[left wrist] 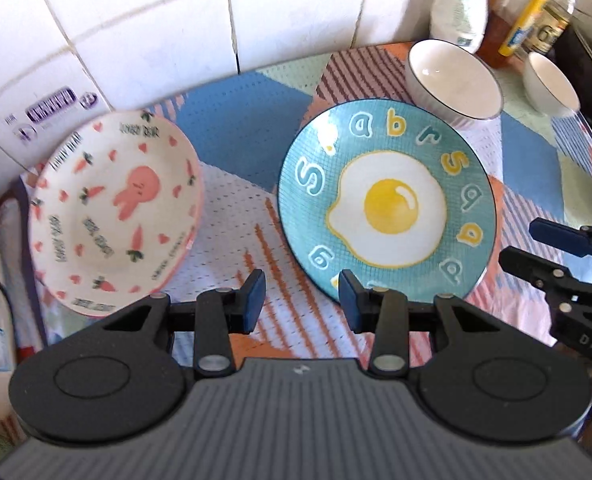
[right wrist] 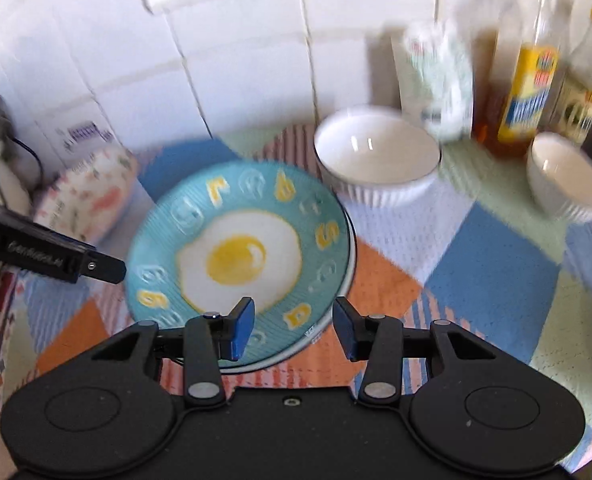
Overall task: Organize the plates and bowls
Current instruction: 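Move the right gripper to the bunny plate and grasp its rim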
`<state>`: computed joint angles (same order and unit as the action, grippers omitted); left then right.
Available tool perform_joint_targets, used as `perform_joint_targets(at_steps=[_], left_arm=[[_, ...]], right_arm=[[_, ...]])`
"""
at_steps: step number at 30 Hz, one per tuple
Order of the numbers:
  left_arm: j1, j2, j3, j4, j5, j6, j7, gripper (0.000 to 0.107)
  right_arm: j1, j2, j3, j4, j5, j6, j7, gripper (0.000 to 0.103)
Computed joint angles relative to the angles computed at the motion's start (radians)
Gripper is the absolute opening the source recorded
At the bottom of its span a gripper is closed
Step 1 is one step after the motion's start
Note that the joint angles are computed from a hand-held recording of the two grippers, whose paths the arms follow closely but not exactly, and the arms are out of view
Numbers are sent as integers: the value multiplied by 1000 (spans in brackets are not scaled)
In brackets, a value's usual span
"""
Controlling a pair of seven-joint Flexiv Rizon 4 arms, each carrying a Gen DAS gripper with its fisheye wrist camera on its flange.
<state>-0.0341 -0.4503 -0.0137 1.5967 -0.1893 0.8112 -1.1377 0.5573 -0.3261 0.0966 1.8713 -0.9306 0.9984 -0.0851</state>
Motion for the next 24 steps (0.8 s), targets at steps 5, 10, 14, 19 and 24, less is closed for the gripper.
perform_joint_targets(at_steps=[5, 10, 14, 19, 24], left_arm=[[19, 71, 5, 51, 5, -2, 70, 41], [45, 137, 10, 118, -31, 5, 144, 41], [62, 181, 25, 169, -42, 31, 188, 41], [92, 225, 36, 230, -89, 46, 256, 41], [119, 260, 50, 288, -136, 67, 325, 42]], right_arm=[[24, 30, -4, 18, -79, 30, 142, 49], [52, 40, 15, -8, -149, -24, 207, 49], [76, 31, 22, -40, -213, -33, 261, 49], [107, -10, -1, -80, -392, 25, 489, 50], [164, -78, -1, -166, -404, -38, 494, 50]])
